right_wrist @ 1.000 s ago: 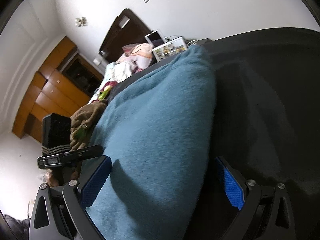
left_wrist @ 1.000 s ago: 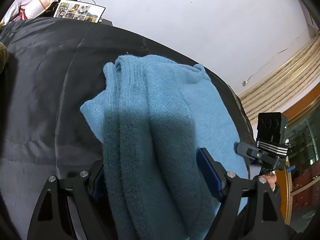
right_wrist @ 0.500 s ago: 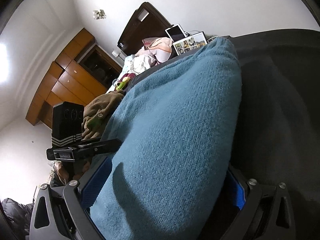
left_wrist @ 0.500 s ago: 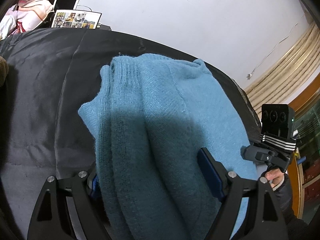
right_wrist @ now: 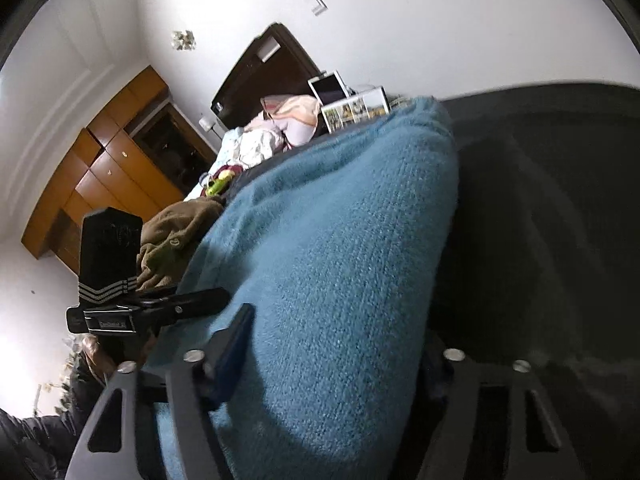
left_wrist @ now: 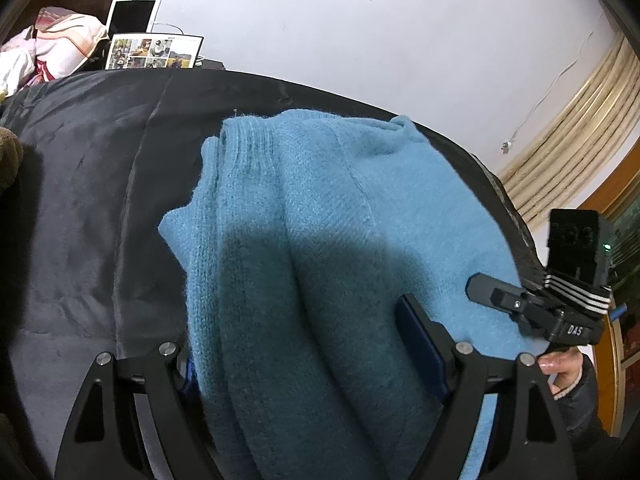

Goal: Fold clothes

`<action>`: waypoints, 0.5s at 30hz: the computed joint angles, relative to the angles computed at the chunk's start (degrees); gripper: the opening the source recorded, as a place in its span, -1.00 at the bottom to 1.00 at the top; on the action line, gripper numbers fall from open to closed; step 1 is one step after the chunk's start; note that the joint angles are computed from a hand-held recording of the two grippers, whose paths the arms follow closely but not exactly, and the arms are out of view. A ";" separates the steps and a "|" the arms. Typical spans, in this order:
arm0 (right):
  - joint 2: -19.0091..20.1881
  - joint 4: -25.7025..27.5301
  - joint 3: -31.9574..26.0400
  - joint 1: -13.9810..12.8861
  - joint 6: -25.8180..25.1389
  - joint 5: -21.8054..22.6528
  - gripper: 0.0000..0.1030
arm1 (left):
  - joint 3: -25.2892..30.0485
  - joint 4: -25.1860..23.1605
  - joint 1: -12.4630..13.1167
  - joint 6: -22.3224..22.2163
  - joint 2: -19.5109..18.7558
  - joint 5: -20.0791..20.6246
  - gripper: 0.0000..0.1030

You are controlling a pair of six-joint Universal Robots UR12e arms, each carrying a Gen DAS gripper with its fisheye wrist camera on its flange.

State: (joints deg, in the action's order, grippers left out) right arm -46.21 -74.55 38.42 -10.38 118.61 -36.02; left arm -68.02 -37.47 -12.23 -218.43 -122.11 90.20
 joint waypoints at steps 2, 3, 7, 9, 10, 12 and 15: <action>-1.18 -3.51 2.27 -0.01 0.83 0.27 0.14 | 0.26 -0.17 -0.12 0.00 -0.16 0.46 0.55; -1.70 -5.29 3.32 -0.01 1.35 0.33 0.11 | 0.42 -0.18 -0.24 0.09 -0.24 0.81 0.52; -3.49 -11.07 6.83 -0.11 2.50 0.45 0.07 | 1.08 -1.06 -1.07 1.59 -0.38 3.60 0.42; -4.17 -13.65 8.14 -0.10 3.17 0.47 0.06 | 2.03 -1.89 -1.65 2.58 -0.75 5.56 0.37; -4.47 -14.70 8.68 -0.15 3.36 0.49 0.05 | 2.53 -2.29 -1.91 2.99 -0.99 6.35 0.35; -5.06 -16.59 9.71 -0.35 3.72 0.63 0.04 | 3.55 -3.08 -2.41 3.80 -1.47 7.93 0.31; -5.85 -19.09 11.03 -0.76 4.38 0.89 0.03 | 4.70 -3.89 -3.04 4.62 -2.04 9.56 0.25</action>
State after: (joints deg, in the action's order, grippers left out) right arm -52.06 -93.65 49.45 -11.15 122.99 -35.13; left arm -63.32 -41.37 -15.27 -213.81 -124.15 99.76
